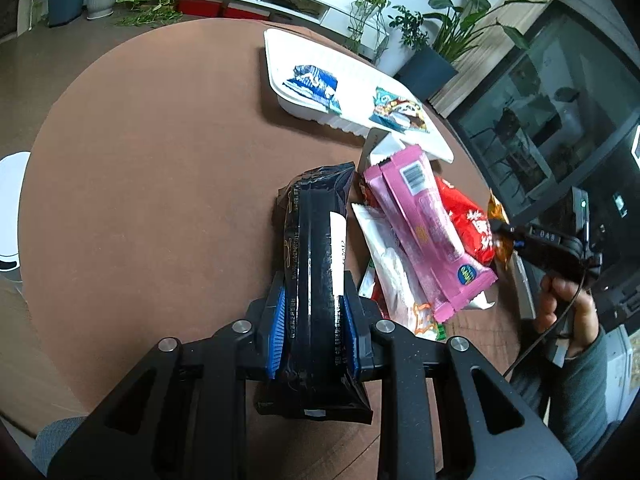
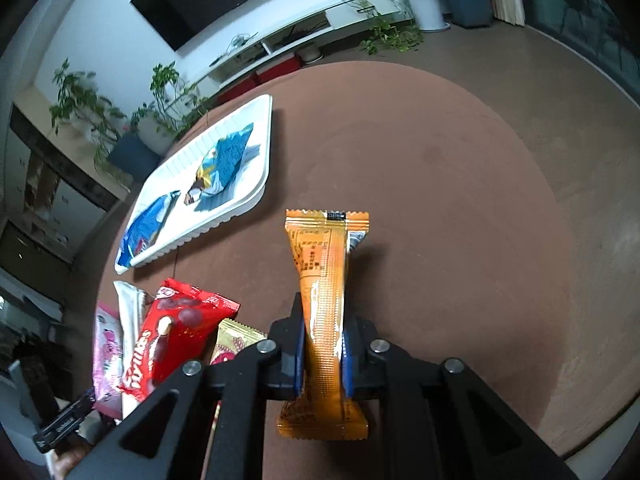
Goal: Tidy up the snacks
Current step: 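Carry both packets into the white tray and open both tools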
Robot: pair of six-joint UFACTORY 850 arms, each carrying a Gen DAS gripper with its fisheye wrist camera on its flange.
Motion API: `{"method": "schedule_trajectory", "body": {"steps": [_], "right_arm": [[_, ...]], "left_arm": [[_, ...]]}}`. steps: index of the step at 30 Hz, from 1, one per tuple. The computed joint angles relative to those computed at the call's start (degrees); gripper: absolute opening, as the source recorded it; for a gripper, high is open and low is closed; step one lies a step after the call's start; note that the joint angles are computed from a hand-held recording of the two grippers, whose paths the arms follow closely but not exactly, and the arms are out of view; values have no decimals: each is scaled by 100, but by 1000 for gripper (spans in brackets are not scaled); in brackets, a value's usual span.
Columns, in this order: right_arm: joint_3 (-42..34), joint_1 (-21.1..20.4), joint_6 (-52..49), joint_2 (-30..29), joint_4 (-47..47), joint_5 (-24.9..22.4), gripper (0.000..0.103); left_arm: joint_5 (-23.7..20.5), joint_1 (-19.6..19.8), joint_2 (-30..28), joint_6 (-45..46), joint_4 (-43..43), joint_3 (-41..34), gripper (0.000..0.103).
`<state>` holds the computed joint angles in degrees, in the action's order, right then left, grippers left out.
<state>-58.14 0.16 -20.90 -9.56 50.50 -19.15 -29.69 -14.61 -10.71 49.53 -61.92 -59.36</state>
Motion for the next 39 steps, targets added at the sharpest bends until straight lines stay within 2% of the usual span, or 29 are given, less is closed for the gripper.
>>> {"method": "schedule_trajectory", "body": {"steps": [8, 11, 14, 17, 20, 22, 28, 33, 39], "right_arm": [[35, -210, -7, 155, 201, 72, 15], [-173, -304, 32, 84, 327, 142, 15], [-653, -238, 613, -113, -387, 185, 15], [-1232, -55, 461, -384, -503, 130, 15], [-1977, 202, 237, -813, -526, -28, 15], [-2637, 388, 252, -1258, -702, -298, 15], [-4453, 839, 1188, -2624, -1864, -1112, 15], [-5231, 959, 1782, -3271, -2526, -1449, 15], [-5562, 1000, 2225, -3623, -3222, -1620, 15]], "left_arm": [[-113, 234, -103, 54, -139, -462, 23], [-45, 241, -319, -85, 65, -962, 23], [-49, 195, -671, -388, 453, -1656, 23], [-106, 76, -1133, -900, 1104, -2453, 23], [-275, -29, -1661, -1399, 1655, -3274, 23], [-391, -109, -2007, -1771, 2104, -3792, 23], [-669, -406, -2966, -2677, 3009, -5069, 23], [-834, -624, -3532, -3180, 3689, -5736, 23], [-846, -843, -3990, -3650, 4319, -6192, 23]]}}
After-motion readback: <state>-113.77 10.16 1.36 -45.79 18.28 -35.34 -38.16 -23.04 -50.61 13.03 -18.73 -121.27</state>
